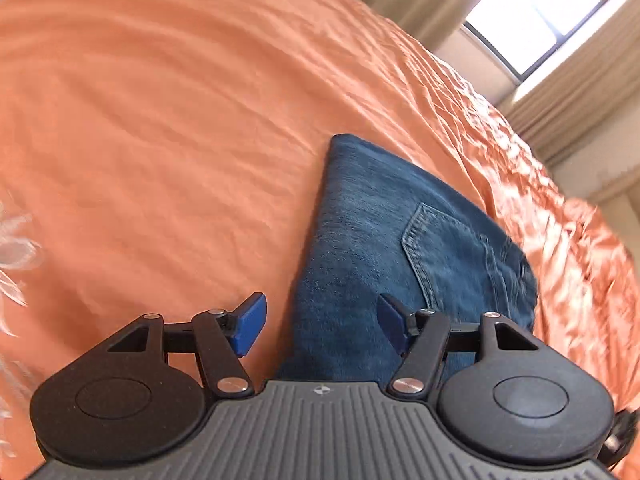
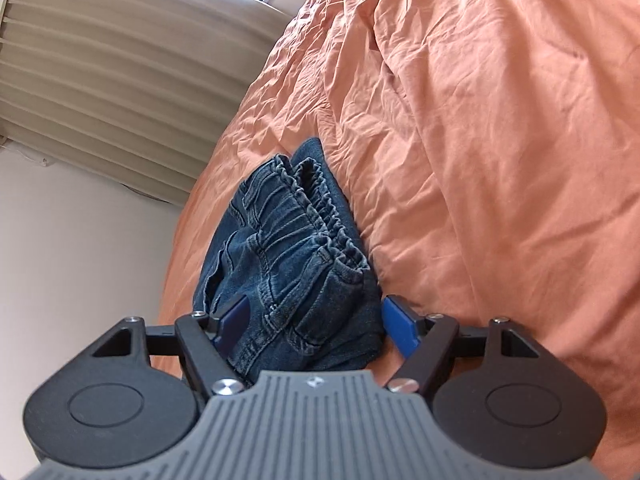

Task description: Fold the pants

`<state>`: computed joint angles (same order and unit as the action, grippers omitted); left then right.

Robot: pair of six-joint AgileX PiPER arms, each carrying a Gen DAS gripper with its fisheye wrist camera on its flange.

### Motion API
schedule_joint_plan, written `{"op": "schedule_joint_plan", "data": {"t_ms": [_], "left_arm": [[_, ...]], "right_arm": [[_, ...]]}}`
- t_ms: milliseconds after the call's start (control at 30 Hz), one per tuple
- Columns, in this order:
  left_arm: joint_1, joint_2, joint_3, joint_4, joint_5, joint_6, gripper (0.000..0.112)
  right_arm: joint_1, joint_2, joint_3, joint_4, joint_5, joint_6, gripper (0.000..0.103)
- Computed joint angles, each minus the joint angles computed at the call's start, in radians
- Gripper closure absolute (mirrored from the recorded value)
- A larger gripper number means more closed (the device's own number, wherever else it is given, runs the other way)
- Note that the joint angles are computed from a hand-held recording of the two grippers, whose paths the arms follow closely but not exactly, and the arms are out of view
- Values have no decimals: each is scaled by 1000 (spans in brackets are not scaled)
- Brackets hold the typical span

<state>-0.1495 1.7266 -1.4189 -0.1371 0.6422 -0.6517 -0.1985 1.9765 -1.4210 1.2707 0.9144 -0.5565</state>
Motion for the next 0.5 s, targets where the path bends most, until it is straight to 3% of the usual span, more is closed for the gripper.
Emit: {"op": "schedule_joint_plan", "data": {"t_ms": [133,233,333,433,500], "left_arm": [[63,50,58,-217,-99,142,38],[106,75,112,-477,-182,381,38],[147,128,90,-675,-163,595,38],[170,187,31,-770,-126,708,40],[175,226,-12,-802,-110,750,48]], "right_arm": [[11,80,-76,1,16,39,43],[14,145,-138,37,43,52,43],[21,208,-211,54,58,78,46],[23,252,-269,56,81,89,51],[22,273,-293,63,100,94,54]]}}
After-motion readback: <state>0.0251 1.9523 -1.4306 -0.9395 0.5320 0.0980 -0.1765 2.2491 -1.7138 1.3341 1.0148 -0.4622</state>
